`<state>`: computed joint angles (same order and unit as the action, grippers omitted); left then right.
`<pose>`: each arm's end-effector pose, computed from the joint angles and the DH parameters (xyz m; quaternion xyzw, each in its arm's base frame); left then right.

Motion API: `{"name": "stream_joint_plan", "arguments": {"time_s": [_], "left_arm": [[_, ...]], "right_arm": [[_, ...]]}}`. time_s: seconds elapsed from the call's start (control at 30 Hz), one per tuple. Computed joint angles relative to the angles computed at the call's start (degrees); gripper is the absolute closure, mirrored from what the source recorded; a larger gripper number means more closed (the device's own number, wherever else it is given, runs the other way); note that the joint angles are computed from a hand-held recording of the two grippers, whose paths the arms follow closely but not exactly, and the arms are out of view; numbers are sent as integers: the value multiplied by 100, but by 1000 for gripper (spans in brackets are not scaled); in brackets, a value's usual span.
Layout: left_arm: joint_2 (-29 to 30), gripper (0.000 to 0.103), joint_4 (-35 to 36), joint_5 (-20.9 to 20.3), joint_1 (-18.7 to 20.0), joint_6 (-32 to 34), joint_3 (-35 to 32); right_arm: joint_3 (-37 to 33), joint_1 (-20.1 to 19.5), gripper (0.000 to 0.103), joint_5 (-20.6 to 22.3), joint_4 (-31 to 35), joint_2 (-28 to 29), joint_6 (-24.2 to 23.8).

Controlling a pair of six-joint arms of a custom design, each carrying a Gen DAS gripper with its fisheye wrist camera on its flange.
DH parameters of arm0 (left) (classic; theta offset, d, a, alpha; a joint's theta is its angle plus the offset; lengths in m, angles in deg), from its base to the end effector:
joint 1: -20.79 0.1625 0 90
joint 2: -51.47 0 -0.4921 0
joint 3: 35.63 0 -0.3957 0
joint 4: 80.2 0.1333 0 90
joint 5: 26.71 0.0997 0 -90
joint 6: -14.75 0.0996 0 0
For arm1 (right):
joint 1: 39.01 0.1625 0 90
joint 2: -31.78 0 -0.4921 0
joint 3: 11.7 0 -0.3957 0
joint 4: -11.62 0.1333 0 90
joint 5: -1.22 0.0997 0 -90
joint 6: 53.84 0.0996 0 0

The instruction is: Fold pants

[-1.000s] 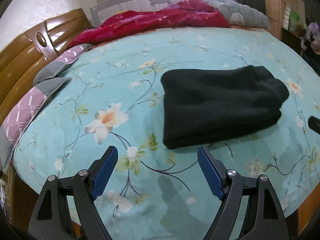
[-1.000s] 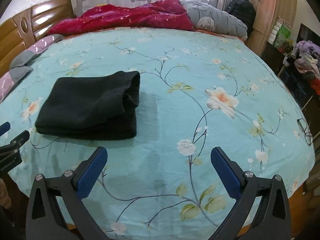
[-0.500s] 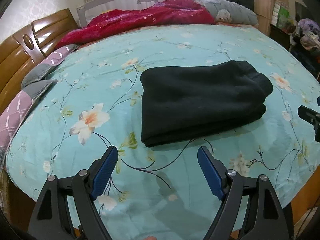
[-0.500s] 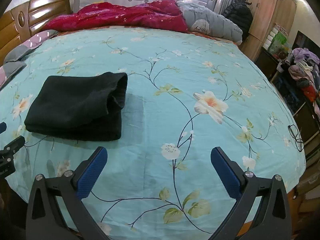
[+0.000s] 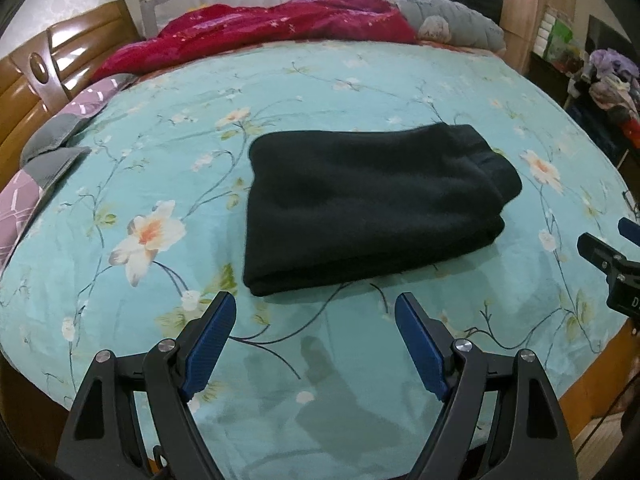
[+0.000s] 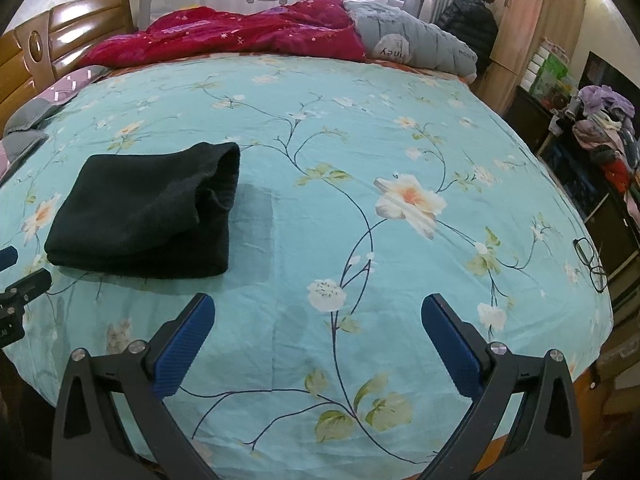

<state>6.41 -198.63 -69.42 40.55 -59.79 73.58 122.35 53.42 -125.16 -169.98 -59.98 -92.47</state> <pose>-0.4588 -0.3842 0.0417 0.0902 0.8759 -0.2789 0.3833 0.0913 -0.3999 0.4114 0.1808 -0.8543 0.2886 0.3928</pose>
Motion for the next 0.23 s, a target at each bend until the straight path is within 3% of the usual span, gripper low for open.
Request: {"name": "stream_joint_plan", "arguments": {"time_s": [0.13,0.23], "left_arm": [[14,21,-590,-136,-2,423,16],[57,20,-580,-12,-82,490,-71]], "right_arm": [[-8,-61,0,24,61,-52,119],[-18,-95,0,16,124,-78,189]]}}
